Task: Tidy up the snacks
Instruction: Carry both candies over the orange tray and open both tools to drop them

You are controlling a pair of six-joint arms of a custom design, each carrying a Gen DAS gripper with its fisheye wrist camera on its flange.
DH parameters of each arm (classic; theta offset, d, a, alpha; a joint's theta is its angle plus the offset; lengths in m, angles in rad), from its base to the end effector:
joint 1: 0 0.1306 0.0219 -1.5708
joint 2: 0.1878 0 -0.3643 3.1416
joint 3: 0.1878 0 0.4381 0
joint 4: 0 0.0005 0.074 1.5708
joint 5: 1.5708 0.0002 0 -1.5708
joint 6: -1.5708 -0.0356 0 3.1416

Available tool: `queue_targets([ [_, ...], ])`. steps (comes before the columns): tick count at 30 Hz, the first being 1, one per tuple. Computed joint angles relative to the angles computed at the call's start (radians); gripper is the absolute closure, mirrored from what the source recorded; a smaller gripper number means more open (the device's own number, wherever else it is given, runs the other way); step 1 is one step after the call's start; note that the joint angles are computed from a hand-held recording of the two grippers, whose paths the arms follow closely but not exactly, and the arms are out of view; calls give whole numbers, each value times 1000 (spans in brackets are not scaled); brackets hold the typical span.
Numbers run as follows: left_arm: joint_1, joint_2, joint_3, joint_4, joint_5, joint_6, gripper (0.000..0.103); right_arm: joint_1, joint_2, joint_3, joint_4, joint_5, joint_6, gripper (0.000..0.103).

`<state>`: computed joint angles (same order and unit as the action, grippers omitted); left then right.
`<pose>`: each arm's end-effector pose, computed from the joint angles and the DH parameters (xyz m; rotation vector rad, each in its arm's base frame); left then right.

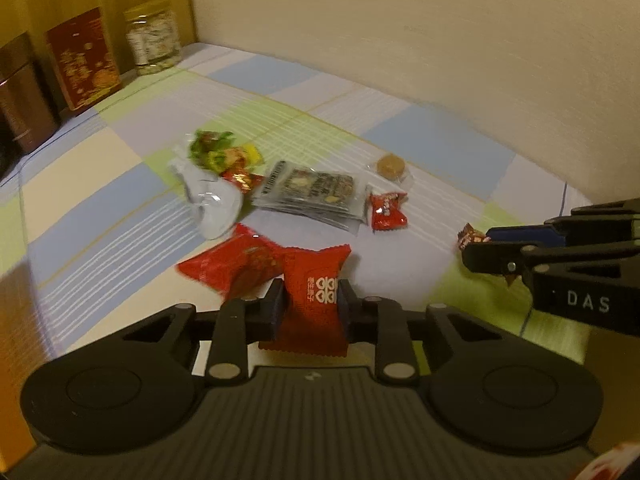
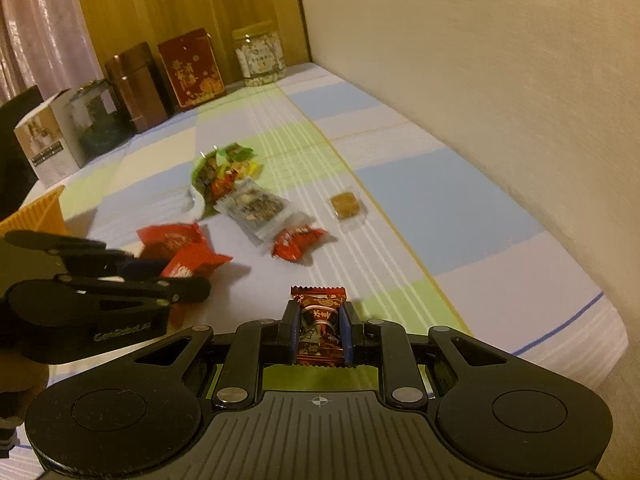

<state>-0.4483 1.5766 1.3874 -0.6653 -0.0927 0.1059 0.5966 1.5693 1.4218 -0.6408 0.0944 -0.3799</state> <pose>0.5365 -0.2549 0.3230 0.3717 2.3966 -0.1401 0.4983 0.3338 0.3465 -0.2116 2.3751 0.3618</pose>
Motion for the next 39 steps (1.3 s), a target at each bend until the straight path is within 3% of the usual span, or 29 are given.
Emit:
queue_targets([
  [8, 17, -192, -101, -47, -57, 148, 79, 41, -21, 75, -9, -12, 19, 82],
  [14, 57, -367, -191, -115, -127, 243, 79, 107, 20, 216, -50, -75, 43, 82],
  [26, 241, -622, -324, -257, -185, 242, 79, 266, 231, 486, -111, -201, 44, 82],
  [31, 320, -654, -370, -267, -156, 220, 79, 301, 342, 601, -157, -242, 33, 82],
  [39, 402, -654, -424, -216, -98, 207, 78, 318, 446, 716, -222, -240, 22, 82],
])
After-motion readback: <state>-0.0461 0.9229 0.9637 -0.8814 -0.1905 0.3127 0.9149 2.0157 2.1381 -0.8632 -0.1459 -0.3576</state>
